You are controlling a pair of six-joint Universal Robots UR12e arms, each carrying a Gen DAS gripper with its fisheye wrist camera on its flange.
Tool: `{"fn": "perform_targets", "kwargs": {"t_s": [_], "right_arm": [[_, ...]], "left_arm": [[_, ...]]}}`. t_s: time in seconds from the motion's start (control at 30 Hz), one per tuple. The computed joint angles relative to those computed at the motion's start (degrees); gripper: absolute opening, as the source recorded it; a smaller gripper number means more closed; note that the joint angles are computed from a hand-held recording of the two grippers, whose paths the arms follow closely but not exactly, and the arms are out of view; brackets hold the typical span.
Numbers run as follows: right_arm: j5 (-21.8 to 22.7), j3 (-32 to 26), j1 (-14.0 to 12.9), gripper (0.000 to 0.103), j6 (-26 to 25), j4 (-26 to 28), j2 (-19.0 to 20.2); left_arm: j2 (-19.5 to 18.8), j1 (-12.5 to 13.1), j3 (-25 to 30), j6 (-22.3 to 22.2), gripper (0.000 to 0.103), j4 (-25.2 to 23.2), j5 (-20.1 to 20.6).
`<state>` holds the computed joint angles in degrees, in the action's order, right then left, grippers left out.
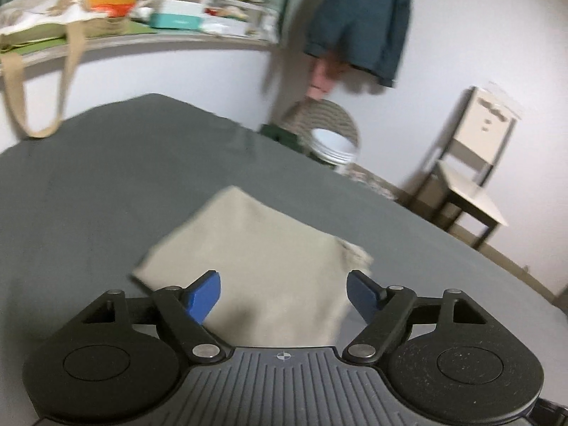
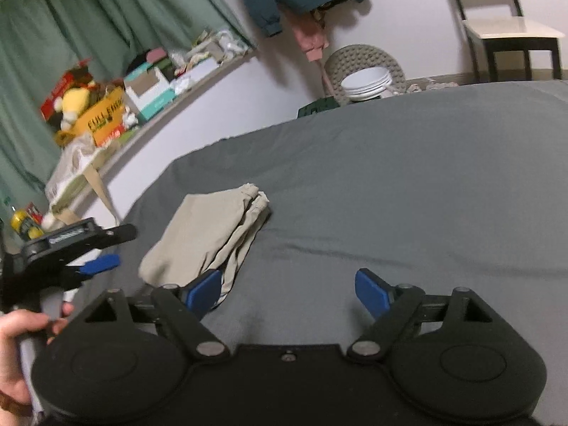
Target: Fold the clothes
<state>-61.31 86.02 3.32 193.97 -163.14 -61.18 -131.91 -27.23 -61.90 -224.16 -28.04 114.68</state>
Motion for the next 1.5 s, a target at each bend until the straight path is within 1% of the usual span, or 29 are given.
{"fn": "perform_targets", "kwargs": {"t_s": [0.03, 0.1, 0.17, 0.2, 0.3, 0.4, 0.5, 0.53, 0.6, 0.63, 0.7, 0.73, 0.77, 0.8, 0.87, 0.93, 1.0, 1.03, 1.1, 1.13, 1.2, 1.33, 1.37, 1.43, 1.47, 1.5], "right_arm": [[-0.8, 0.9, -0.1, 0.103, 0.7, -0.8, -0.7], [-2.8, 2.9, -0.2, 0.103, 2.0, -2.7, -2.0], [-2.9, 3.9, -0.6, 0.103, 0.9, -1.0, -3.1], [-3.5, 4.3, -0.6, 0.103, 0.2, 0.0, -3.5], [-7.3, 5.0, -0.2, 0.103, -1.9, 2.6, -4.7], [-10.9, 6.4, 0.3, 0.103, -3.0, 1.7, -5.6], [-14.5, 6.8, 1.0, 0.103, -4.1, 2.4, -6.2], [-15.8, 6.8, 1.3, 0.103, -4.4, 3.1, -6.5], [-18.4, 6.3, 1.9, 0.103, -5.1, 5.2, -6.8], [-18.6, 6.6, 1.9, 0.103, -5.3, 4.5, -7.1], [-18.0, 7.8, 1.8, 0.103, -5.7, 1.3, -7.7], [-17.5, 8.3, 1.7, 0.103, -5.8, -0.6, -7.9], [-17.7, 8.4, 1.8, 0.103, -6.1, -1.2, -8.1], [-18.5, 8.2, 2.0, 0.103, -6.5, -1.0, -8.3], [-22.1, 7.2, 2.9, 0.103, -8.0, 0.8, -8.4], [-25.8, 6.3, 3.8, 0.103, -9.4, 2.0, -8.4], [-27.8, 6.6, 4.1, 0.103, -10.1, 0.8, -8.8], [-28.1, 6.9, 4.2, 0.103, -10.1, -0.4, -9.0], [-26.9, 7.0, 4.0, 0.103, -10.4, -0.9, -9.5], [-26.4, 6.8, 3.9, 0.103, -10.6, -0.2, -9.7], [-26.2, 6.3, 3.8, 0.103, -11.1, 0.9, -10.0], [-30.2, 7.6, 4.4, 0.103, -12.8, -5.0, -10.0], [-30.0, 8.0, 4.3, 0.103, -14.2, -6.2, -10.0], [-29.1, 8.4, 4.2, 0.103, -15.2, -7.7, -10.0], [-28.3, 8.6, 4.1, 0.103, -15.3, -8.1, -10.0], [-27.7, 8.6, 4.1, 0.103, -15.5, -8.0, -10.0]], "left_arm": [[-0.1, -0.1, 0.5, -0.6, 0.08, -0.5, -1.1], [-0.1, -0.5, 1.1, -1.9, 0.08, -1.6, -2.5], [-0.1, -0.9, 1.9, -2.9, 0.08, -3.7, -2.6], [-0.2, -1.2, 2.4, -3.4, 0.08, -5.4, -1.9], [-0.5, -2.3, 4.1, -4.7, 0.08, -11.8, 0.6], [-1.2, -3.6, 6.5, -7.4, 0.08, -18.5, 5.4], [-2.6, -4.6, 10.7, -12.2, 0.08, -28.0, 9.9], [-3.1, -4.9, 12.1, -13.1, 0.08, -30.6, 10.5], [-3.9, -5.0, 14.2, -13.7, 0.08, -33.9, 11.0], [-4.3, -5.2, 15.2, -13.8, 0.08, -35.0, 11.2], [-4.8, -5.5, 16.9, -13.6, 0.08, -36.7, 11.8], [-5.2, -5.8, 17.8, -13.4, 0.08, -37.6, 12.8], [-5.6, -6.1, 18.7, -13.2, 0.08, -38.5, 13.8], [-5.8, -6.4, 19.1, -12.5, 0.08, -38.5, 15.3], [-6.0, -7.1, 19.3, -10.6, 0.08, -37.3, 18.1], [-5.8, -7.5, 19.4, -8.4, 0.08, -36.0, 18.8], [-5.7, -7.7, 20.2, -4.8, 0.08, -35.8, 19.0], [-5.9, -7.9, 20.8, -3.0, 0.08, -36.0, 19.4], [-5.8, -8.3, 20.9, -0.9, 0.08, -34.9, 20.8], [-5.6, -8.4, 20.7, -0.5, 0.08, -34.1, 21.6], [-5.1, -8.5, 20.0, -0.5, 0.08, -33.0, 21.8], [-4.4, -8.5, 19.5, -2.1, 0.08, -34.6, 21.3], [-4.3, -8.5, 19.0, -1.6, 0.08, -33.8, 21.5], [-3.9, -8.6, 17.3, 0.5, 0.08, -29.7, 21.5], [-3.9, -8.6, 17.0, 1.0, 0.08, -28.9, 21.3], [-4.0, -8.6, 17.2, 0.8, 0.08, -29.5, 21.2]]}}
